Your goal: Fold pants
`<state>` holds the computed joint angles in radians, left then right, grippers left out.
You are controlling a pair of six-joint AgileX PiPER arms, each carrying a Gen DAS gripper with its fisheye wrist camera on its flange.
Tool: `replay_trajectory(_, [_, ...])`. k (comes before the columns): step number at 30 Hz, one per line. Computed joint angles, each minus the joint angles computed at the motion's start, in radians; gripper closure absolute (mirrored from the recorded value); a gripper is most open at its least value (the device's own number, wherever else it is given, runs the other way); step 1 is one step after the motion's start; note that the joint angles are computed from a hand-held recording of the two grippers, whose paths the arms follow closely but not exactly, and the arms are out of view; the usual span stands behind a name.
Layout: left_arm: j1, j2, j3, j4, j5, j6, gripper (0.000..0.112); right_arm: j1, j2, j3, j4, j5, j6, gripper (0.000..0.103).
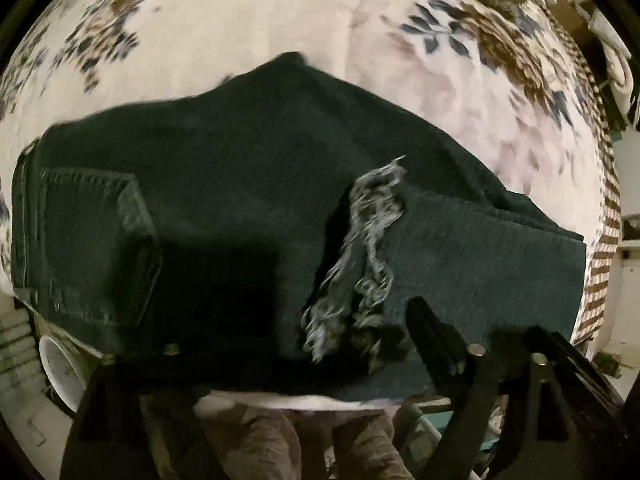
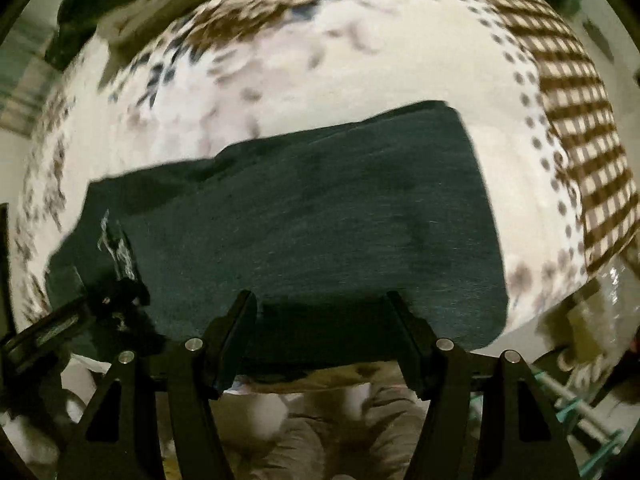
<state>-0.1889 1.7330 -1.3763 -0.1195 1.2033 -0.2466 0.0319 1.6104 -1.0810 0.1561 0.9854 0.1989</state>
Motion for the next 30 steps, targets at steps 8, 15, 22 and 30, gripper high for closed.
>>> replay_trajectory(8, [0.377, -0.203, 0.212, -0.058, -0.053, 0.031, 0.028, 0.175, 0.079, -0.128, 0.033, 0.016, 0.063, 0.029])
replay_trajectory(15, [0.894, -0.247, 0.381, -0.308, -0.180, 0.183, 0.030, 0.306, 0.179, -0.276, 0.092, 0.034, 0.110, 0.029])
replay_trajectory(22, [1.014, -0.105, 0.403, -0.576, -0.264, 0.236, 0.036, 0.399, 0.306, -0.411, 0.077, 0.046, 0.180, 0.029])
replay_trajectory(30, [1.081, -0.215, 0.462, -0.651, -0.283, 0.339, 0.087, 0.438, 0.360, -0.444, 0.028, 0.046, 0.229, 0.029])
